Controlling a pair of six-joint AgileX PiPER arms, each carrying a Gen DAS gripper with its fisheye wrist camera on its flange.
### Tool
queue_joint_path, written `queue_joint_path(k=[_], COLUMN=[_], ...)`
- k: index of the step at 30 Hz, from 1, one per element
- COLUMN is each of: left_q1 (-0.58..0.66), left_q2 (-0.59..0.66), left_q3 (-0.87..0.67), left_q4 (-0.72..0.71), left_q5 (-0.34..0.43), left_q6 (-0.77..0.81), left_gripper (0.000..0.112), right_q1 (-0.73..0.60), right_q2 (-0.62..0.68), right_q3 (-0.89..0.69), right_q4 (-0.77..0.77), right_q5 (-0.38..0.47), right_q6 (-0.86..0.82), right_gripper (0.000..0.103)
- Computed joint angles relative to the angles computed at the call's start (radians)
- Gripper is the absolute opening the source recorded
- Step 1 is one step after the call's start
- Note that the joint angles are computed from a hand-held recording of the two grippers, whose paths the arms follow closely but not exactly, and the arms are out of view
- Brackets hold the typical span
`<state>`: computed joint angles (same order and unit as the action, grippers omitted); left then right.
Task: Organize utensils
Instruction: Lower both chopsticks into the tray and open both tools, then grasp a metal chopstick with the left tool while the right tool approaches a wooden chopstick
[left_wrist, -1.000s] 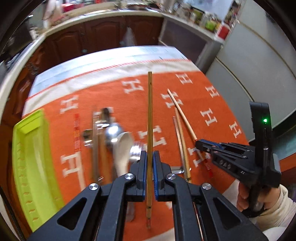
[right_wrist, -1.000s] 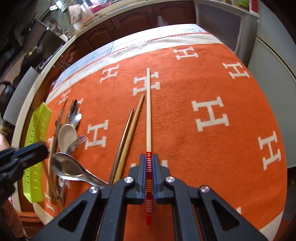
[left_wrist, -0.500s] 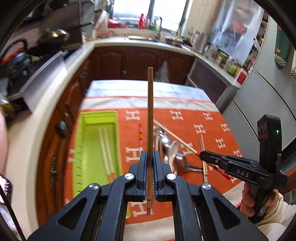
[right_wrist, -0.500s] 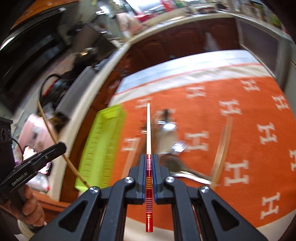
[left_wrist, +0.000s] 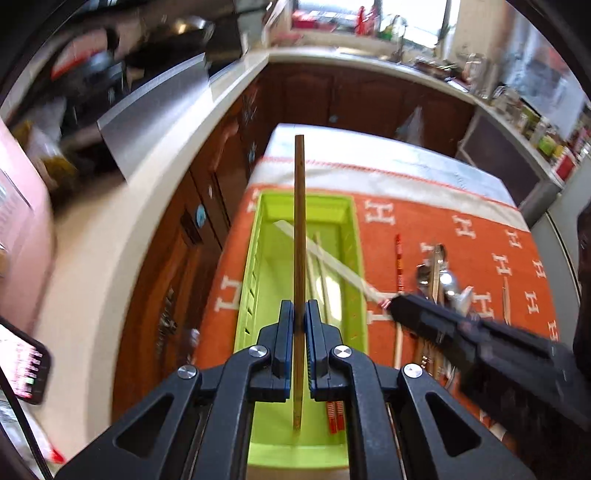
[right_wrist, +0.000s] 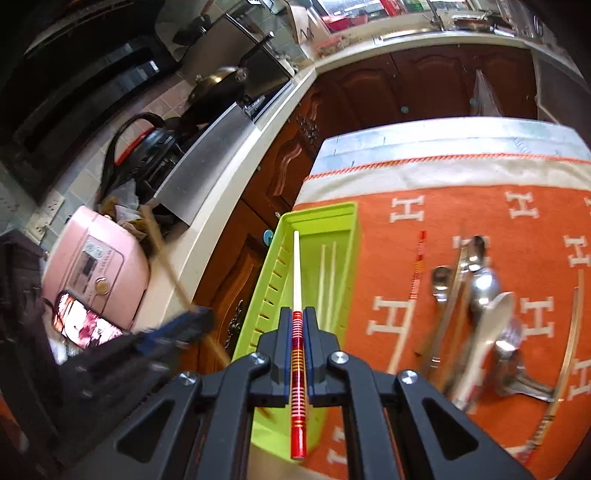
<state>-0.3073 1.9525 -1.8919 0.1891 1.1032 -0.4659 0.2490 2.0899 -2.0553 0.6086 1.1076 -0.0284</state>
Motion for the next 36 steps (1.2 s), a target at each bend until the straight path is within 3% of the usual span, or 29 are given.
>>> queue_joint_path(k=[5,15,26,36], left_q1=[0.032,0.021,0.013,-0.076], left_q2=[0.038,0.057,0.034,0.024], left_q3=[0.011,0.026,0.044,-0.012], left_q4=[-0.028,-0.054,-0.102,-0.107], left_q5=[-0.020,-0.040,-0.060,-0.043], left_q6=[0.007,0.041,0.068,0.093], left_gripper=[0.016,0.018,0.023,0.027], right_q1=[0.005,-0.007,-0.021,-0.082], right_q2=[0.072,0.062,-0.002,-0.127], right_q3=[-0.081,-0.048,0.049,0.214], right_q4=[0.013,0.008,-0.020,-0.080], right_q5=[0.081,0.103,0.053,-0.037], right_q6=[0.019,-0.032,-0.058,-0.114], right_gripper=[0.011,0.011,0.011,0.011])
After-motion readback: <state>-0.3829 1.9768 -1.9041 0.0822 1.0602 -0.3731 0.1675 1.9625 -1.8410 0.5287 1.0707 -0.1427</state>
